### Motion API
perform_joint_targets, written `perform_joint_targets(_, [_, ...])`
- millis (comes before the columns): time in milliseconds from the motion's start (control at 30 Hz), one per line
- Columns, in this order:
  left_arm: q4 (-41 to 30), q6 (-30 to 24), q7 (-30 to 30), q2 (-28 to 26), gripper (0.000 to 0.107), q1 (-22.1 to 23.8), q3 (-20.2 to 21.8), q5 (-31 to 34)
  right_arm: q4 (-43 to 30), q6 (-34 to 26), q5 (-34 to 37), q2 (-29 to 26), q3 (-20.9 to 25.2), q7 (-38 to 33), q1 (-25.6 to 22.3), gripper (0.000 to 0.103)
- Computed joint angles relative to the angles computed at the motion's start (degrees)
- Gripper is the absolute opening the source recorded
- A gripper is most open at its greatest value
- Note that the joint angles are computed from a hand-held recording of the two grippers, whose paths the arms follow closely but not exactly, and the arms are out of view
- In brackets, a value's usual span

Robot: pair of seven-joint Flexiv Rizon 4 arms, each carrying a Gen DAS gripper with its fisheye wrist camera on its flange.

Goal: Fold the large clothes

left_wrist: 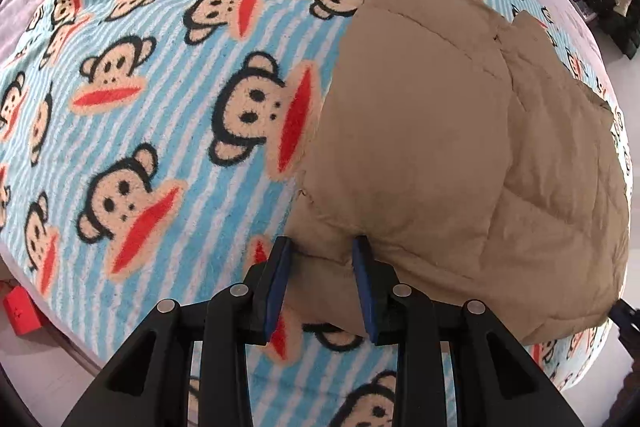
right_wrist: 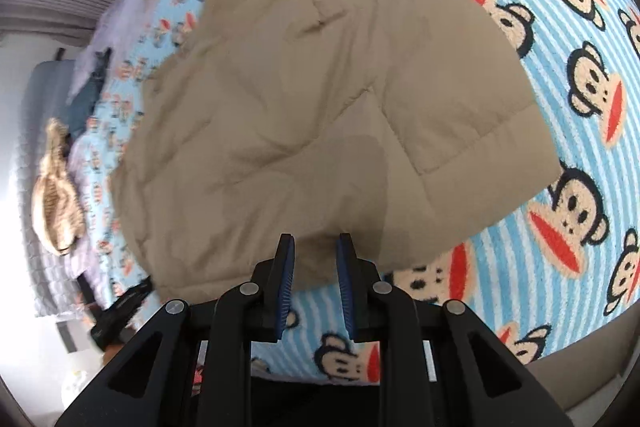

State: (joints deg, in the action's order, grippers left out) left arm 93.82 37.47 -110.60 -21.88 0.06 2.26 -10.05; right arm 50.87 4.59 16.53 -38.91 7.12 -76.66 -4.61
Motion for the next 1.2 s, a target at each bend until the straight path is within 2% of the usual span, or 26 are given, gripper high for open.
perform_joint_targets(100, [0.0, 0.3, 1.7, 0.7, 0.034, 1.0, -0.1, -1.0, -0.3, -0.8, -2.3, -1.1, -0.8, 1.5, 1.7, 0.024])
perform_joint_targets(133, [0.1, 0.5, 2.1, 0.9, 0.054, 1.3, -0.1, -1.7, -0.3, -0.9, -2.6, -1.2, -0.9, 1.8, 1.9, 0.024])
perform_joint_targets(167, [0.1, 1.0, 1.9, 1.1, 0.084, 1.6, 0.1, -1.9, -0.4, -1.1, -3.1, -1.5, -1.0, 2.3, 2.2, 0.024])
perform_joint_targets(200, [0.4, 2.5, 1.6, 1.4, 0.088, 1.5, 0.5, -1.5, -0.6, -1.3, -3.4, -1.7, -1.1, 2.8, 2.4, 0.024])
perform_joint_targets(267, [0.4, 3.4, 4.2, 1.5, 0.088, 2.7, -0.1, -3.2, -1.3, -2.0, -4.3, -2.2, -1.3, 3.7, 3.0, 0.024])
perform_joint_targets(500, [-3.3, 0.1, 11.5, -1.9, 0.088, 4.7, -2.1, -7.8, -4.2, -3.5, -8.3, -4.2, -2.1, 6.9, 6.2, 0.024])
perform_joint_targets(700, [-5.5, -0.6, 14.8, -4.2, 0.088, 4.6, -2.9, -10.3, -3.4, 1.7, -10.6, -2.3, -0.2, -1.2, 9.6, 0.024])
perform_joint_targets(900, [-10.6, -3.2, 14.9, -7.8, 0.088, 4.0, -2.0, -7.6, -8.4, -1.3, -9.6, -5.7, 0.9, -3.8, 12.8, 0.024])
perform_joint_targets(1033, [-12.1, -3.4, 17.3, -9.4, 0.088, 4.8, -2.8, -8.7, -10.8, -3.3, -9.9, -7.8, 0.6, -4.5, 14.4, 0.024])
perform_joint_targets(1133, [-12.8, -4.9, 22.7, -11.0, 0.088, 7.5, -5.1, -13.2, -12.4, -5.0, -10.4, -8.9, 0.3, -4.5, 15.0, 0.024])
perform_joint_targets(1200, [-13.0, -6.5, 25.5, -12.6, 0.088, 9.8, -7.1, -18.8, -13.4, -6.0, -10.2, -9.5, 0.2, -4.1, 15.0, 0.024])
